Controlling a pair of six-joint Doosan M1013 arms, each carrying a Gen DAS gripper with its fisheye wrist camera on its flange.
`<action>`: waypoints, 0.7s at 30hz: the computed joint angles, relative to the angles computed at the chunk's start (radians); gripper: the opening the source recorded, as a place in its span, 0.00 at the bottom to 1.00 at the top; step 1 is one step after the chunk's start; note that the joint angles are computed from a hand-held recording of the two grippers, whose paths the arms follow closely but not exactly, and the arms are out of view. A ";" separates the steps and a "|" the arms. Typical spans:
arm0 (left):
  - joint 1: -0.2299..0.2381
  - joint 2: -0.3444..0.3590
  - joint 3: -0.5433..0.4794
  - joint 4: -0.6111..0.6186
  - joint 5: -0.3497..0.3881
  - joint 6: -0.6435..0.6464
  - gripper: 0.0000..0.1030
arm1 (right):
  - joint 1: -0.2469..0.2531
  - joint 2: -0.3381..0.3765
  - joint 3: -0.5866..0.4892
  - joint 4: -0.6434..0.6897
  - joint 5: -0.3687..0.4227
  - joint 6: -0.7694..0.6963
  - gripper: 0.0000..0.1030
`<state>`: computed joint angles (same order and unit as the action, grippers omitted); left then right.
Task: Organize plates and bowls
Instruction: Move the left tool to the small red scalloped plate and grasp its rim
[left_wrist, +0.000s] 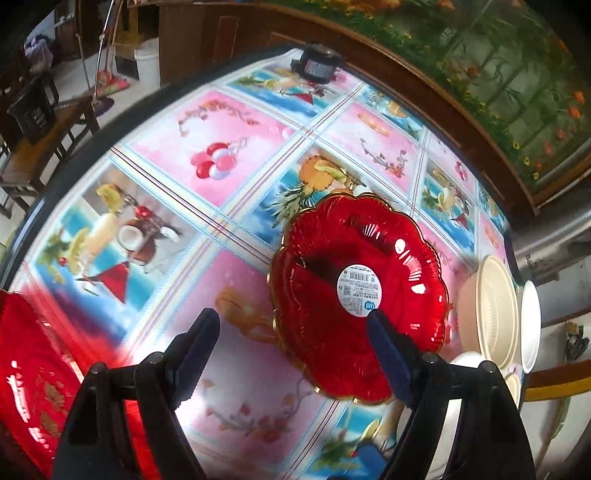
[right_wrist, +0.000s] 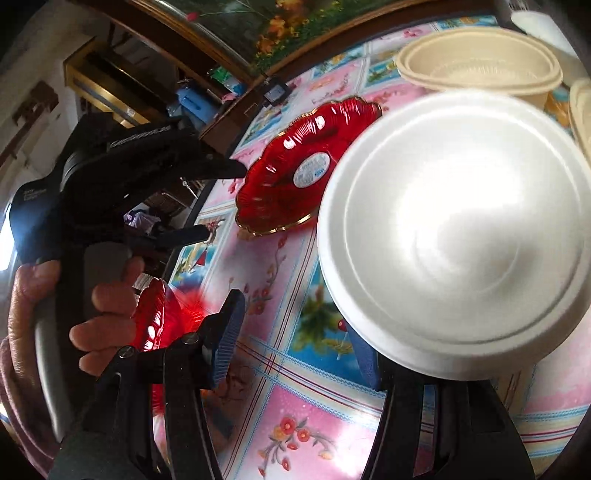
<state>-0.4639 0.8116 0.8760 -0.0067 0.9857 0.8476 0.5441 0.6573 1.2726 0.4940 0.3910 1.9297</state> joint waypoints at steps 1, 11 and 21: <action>0.002 0.006 -0.006 -0.013 -0.001 0.005 0.78 | 0.000 -0.001 0.002 0.010 0.001 -0.008 0.55; 0.001 0.038 -0.037 -0.007 0.017 0.030 0.37 | -0.013 -0.003 0.018 0.166 -0.015 -0.101 0.55; 0.002 0.018 0.002 0.026 0.005 0.040 0.15 | -0.015 -0.004 0.028 0.220 -0.034 -0.127 0.55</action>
